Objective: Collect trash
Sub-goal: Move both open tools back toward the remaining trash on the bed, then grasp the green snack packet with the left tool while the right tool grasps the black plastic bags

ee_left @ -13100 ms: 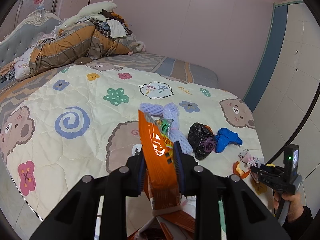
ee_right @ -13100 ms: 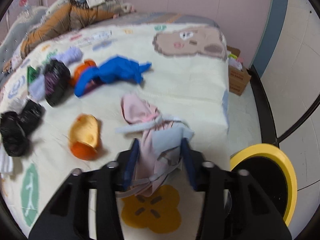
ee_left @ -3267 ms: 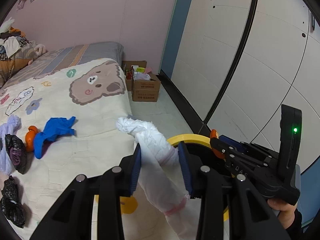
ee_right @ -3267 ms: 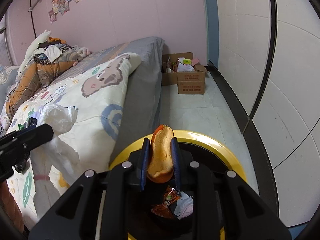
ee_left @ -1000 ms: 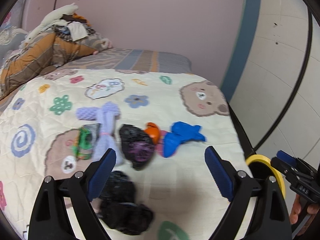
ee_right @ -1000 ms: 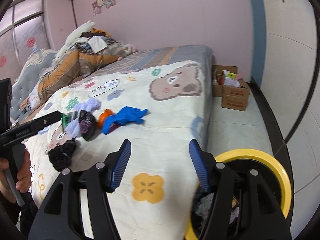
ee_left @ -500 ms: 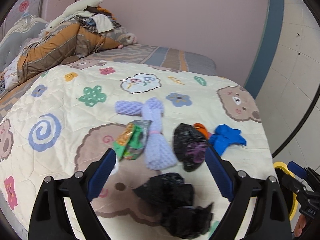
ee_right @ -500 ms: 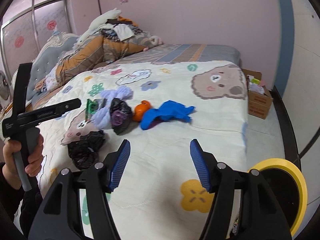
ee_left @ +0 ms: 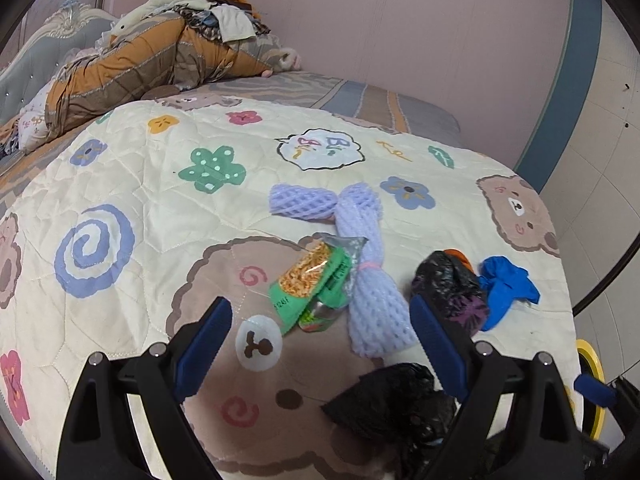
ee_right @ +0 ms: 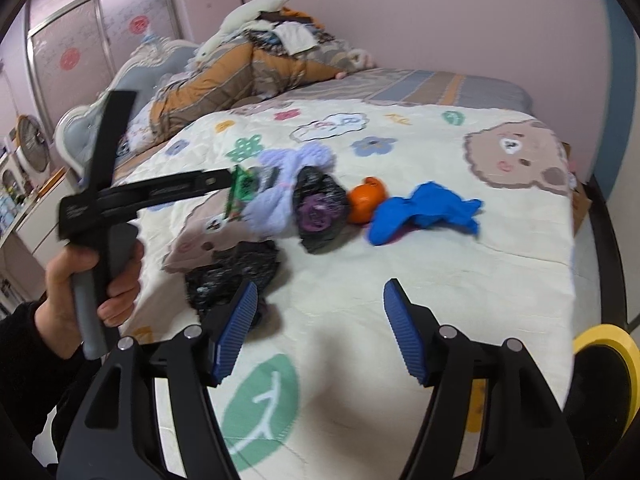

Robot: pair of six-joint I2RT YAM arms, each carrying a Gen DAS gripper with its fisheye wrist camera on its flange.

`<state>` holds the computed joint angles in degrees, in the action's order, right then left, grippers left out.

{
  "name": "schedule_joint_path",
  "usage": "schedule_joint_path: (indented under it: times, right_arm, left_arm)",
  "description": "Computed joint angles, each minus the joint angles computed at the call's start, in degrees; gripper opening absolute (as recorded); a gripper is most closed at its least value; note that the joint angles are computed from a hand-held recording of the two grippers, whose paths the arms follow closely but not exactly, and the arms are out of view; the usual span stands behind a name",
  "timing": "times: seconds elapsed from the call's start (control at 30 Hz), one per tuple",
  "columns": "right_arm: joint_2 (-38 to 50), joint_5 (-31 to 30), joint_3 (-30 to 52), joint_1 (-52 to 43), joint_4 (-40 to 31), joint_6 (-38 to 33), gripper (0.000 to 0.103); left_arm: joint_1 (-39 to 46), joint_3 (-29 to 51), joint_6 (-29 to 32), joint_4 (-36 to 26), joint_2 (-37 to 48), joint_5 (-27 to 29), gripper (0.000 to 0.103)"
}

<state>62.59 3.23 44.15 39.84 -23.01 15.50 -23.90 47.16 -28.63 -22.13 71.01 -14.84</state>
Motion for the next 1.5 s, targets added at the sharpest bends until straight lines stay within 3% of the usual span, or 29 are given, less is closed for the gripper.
schedule_joint_path:
  times: [0.53, 0.77, 0.9, 1.17, 1.5]
  right_arm:
    - [16.99, 1.26, 6.7, 9.56, 5.59, -1.17, 0.067]
    - [24.85, 0.21, 11.21, 9.24, 6.22, -0.96, 0.066]
    - [27.65, -0.09, 13.34, 9.56, 6.08, -0.87, 0.056]
    - [28.45, 0.45, 14.04, 9.59, 6.35, -0.8, 0.04]
    - [21.55, 1.06, 9.98, 8.27, 6.79, 0.21, 0.038]
  left_arm:
    - [8.0, 1.38, 2.12, 6.44, 9.23, 7.09, 0.084]
    - [10.93, 1.79, 2.76, 8.12, 12.44, 12.24, 0.05]
    - [11.75, 0.84, 2.95, 9.37, 11.14, 14.62, 0.023]
    - [12.35, -1.13, 2.99, 9.47, 7.17, 16.05, 0.018]
    - [11.79, -3.68, 3.22, 5.31, -2.85, 15.04, 0.018]
